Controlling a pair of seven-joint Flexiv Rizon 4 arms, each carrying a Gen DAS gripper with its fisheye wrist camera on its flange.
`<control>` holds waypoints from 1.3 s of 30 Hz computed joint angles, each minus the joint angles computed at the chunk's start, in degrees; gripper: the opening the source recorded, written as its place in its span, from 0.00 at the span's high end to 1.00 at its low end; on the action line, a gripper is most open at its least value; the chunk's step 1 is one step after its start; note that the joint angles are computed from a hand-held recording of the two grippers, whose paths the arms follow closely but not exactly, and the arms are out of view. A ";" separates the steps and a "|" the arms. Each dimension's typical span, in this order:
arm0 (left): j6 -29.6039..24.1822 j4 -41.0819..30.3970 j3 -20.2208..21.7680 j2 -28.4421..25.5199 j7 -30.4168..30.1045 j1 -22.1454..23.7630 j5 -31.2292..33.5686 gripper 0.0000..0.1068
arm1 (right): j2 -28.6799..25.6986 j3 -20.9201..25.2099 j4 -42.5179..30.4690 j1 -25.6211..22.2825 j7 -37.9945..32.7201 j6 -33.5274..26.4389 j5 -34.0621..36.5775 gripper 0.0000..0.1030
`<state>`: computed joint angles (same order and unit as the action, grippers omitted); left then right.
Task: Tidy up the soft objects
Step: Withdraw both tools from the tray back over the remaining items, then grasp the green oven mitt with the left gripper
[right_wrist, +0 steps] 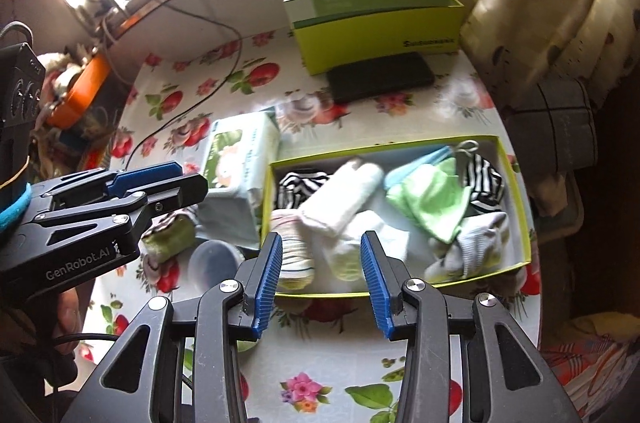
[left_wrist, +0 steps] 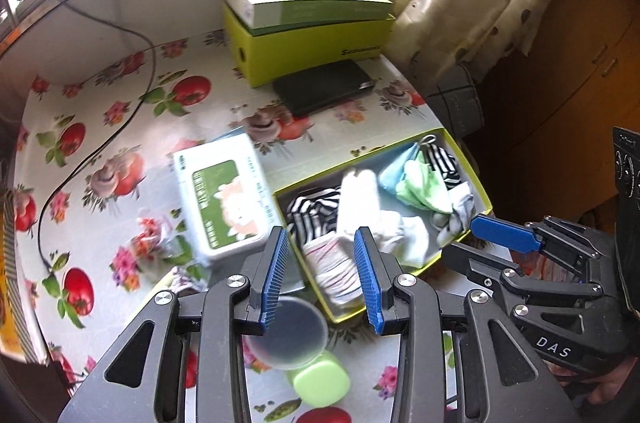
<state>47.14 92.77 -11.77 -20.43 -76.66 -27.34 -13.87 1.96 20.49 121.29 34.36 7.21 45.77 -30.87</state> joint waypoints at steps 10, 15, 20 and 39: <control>3.42 7.80 1.76 3.62 0.17 3.52 -2.25 0.66 | -5.42 -1.03 -4.90 1.75 -6.44 2.84 0.80 0.58; 3.95 11.35 3.14 4.71 -0.14 6.04 -2.61 0.66 | -9.03 -1.88 -8.40 2.89 -11.72 4.17 2.43 0.55; 4.26 13.42 3.67 4.97 0.95 8.04 -2.65 0.63 | -12.71 -2.62 -12.38 4.17 -17.13 4.35 4.63 0.52; 1.45 12.21 2.39 -1.38 14.07 10.66 -4.51 0.56 | -17.34 -4.05 -18.07 5.96 -24.10 2.06 10.04 0.50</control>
